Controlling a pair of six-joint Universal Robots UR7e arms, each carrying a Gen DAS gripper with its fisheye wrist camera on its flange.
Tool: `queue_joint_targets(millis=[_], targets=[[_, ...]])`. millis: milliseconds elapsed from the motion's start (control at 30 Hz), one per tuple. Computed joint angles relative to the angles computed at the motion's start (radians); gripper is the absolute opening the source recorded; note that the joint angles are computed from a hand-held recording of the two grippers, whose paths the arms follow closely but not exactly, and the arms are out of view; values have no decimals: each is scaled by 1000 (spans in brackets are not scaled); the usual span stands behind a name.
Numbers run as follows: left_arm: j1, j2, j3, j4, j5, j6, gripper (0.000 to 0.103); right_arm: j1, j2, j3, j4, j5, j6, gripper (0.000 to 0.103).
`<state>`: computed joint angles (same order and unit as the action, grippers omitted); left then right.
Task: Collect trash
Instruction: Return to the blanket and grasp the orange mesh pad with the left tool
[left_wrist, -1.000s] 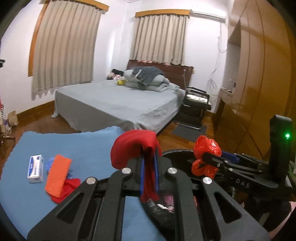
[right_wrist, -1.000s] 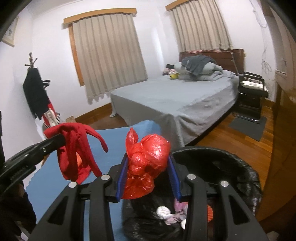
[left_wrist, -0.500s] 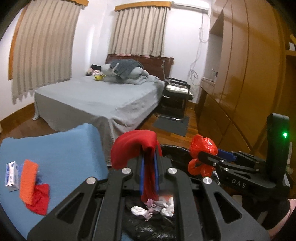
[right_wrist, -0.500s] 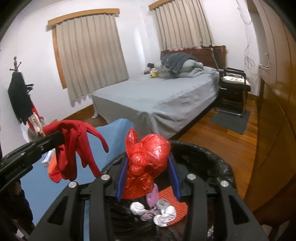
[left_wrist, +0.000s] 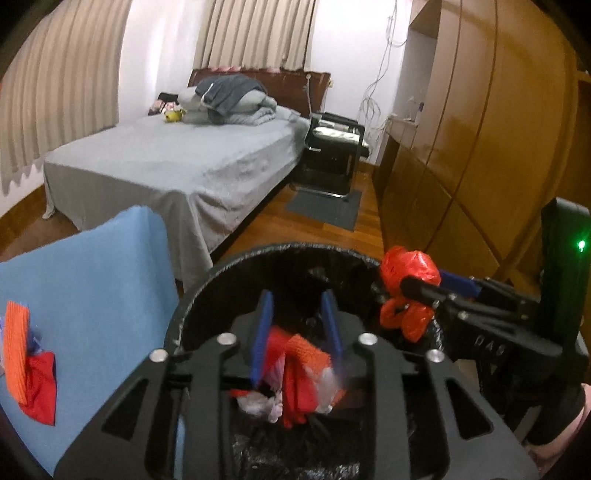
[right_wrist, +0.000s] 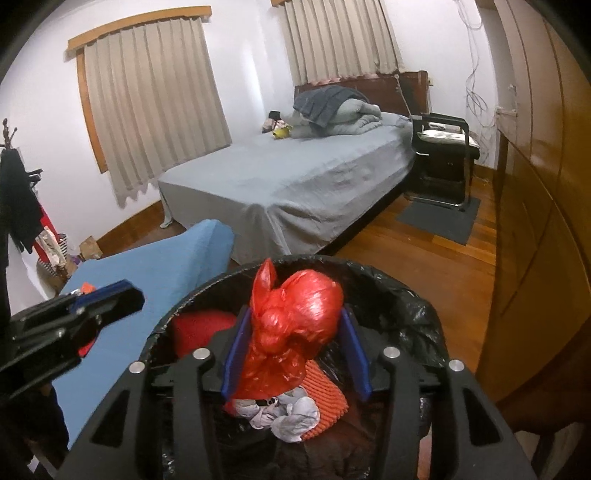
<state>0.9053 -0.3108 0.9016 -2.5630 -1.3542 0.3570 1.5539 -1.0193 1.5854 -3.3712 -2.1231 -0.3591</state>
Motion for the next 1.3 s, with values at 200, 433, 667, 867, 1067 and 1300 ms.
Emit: queue_joint_targets(millis=[200,433,667,867,1067,1300], targets=[[8,-30,47,-36,41,-18,43,13,12,-6,-14,-16,-8,78],[15,-100,136,-195,125,-4,77,31,23,-10,-24,-11,3,97],[33,-170,202,-307,234,-14,86,70,82,-77,29,22,10,97],[61,-219,239,-359,324,-11,87,104,171,-177,103,49,-10,97],[99,-258,260,-388,397,-15,88,132,268,-292,185,80,-40,97],[144,-234,191,-365,433,-22,83,147,374,-423,265,92,-49,97]])
